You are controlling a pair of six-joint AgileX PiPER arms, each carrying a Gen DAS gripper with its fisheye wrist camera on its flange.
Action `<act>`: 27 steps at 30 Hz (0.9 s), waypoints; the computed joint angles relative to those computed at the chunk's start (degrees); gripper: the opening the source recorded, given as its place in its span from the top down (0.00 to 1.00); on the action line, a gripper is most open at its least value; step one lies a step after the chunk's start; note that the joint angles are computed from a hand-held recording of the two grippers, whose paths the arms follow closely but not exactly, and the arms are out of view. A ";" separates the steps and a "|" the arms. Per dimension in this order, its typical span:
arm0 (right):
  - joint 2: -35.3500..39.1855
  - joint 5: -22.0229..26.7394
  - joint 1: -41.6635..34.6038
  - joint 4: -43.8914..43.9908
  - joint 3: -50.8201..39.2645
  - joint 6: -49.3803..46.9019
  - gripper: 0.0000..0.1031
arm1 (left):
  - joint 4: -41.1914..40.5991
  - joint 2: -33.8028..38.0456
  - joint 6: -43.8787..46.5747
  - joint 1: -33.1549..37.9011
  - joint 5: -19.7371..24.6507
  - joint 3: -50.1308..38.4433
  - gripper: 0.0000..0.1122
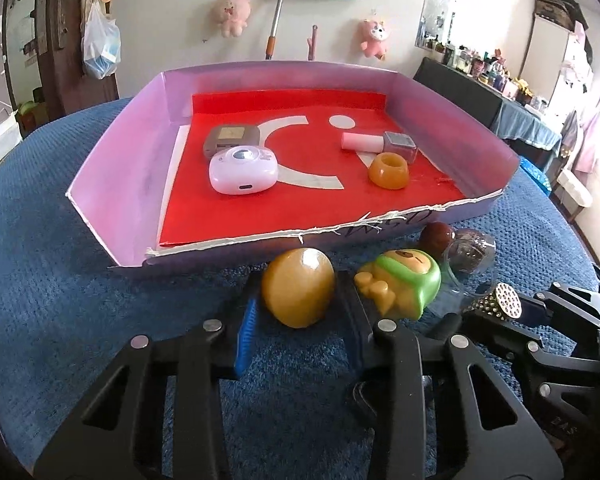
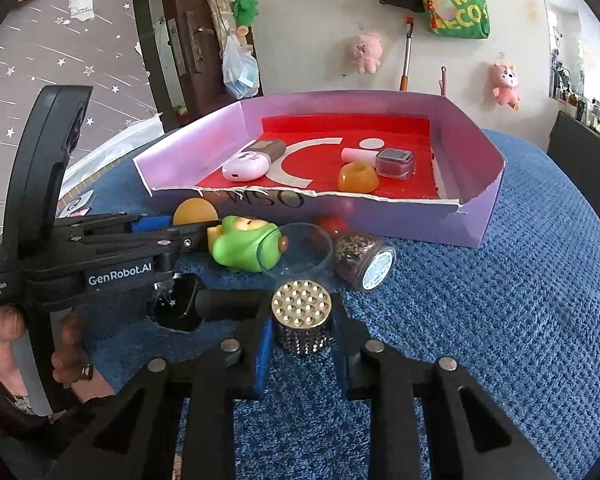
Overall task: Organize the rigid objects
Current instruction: 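Carry the gold cylinder into the box with the right tool while the left carries the egg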
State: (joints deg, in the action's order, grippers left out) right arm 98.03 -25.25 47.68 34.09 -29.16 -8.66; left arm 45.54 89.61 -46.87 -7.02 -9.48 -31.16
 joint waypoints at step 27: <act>-7.08 4.19 -1.89 -3.48 -2.64 -1.14 0.74 | 27.53 -10.02 -26.34 2.11 -2.00 1.73 0.70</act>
